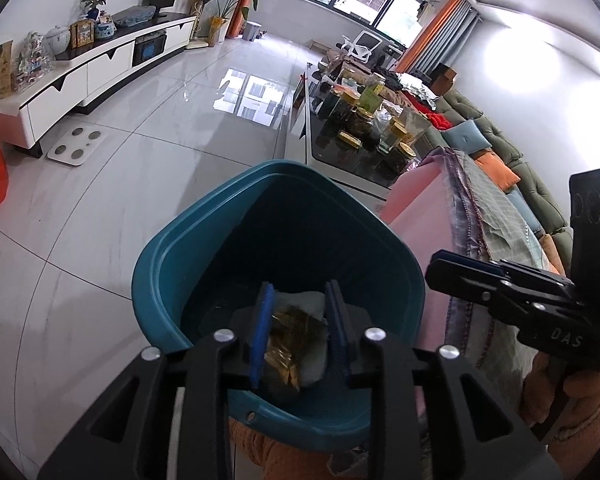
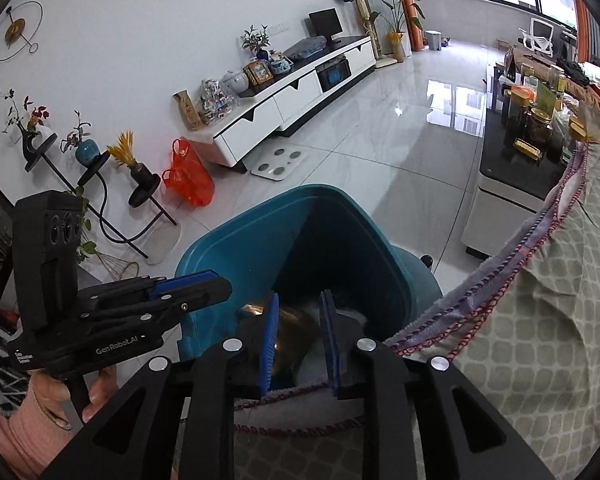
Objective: Collect trash
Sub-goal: 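Carry the gold foil and white bag to the teal bin and release both, then move both grippers back over the table trash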
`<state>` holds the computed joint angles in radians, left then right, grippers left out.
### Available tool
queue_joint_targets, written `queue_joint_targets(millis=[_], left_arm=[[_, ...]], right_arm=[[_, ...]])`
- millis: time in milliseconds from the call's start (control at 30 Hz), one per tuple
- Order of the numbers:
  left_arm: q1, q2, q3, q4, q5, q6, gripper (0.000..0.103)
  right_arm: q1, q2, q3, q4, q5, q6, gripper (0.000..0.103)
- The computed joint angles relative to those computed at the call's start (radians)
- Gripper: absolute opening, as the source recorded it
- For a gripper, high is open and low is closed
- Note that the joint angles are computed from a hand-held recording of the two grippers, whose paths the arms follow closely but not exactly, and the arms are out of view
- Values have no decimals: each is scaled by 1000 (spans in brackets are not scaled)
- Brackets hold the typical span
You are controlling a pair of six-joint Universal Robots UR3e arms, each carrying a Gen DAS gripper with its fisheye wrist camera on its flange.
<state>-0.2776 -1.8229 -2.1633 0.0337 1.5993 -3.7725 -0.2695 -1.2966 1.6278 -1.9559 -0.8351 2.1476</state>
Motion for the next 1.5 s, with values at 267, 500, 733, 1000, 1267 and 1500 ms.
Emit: queue_joint_targets(millis=[267,500,733,1000,1267,1500], left_arm=[[-57,26,12,17,70,6,41],[-175,9,97,72,135,46,62],[-301,-119,299,94,130,105,76],[-419,-369,695,-24,42,164,88],[-457,-602,1095,-184,-101,168,92],[-476,-805,1475,-375,-199,154,92]], right_arm=[[-103,-86,55,107,65,-116,31],[-329,-237,115,352,163,-374,45],[-606,-334,103,630,197,-629,48],[-890,-322,46,797,201,-775,51],[-1078,-234,-22,801,226,-779,53],[-1178,-153,-88,792,248,-767,55]])
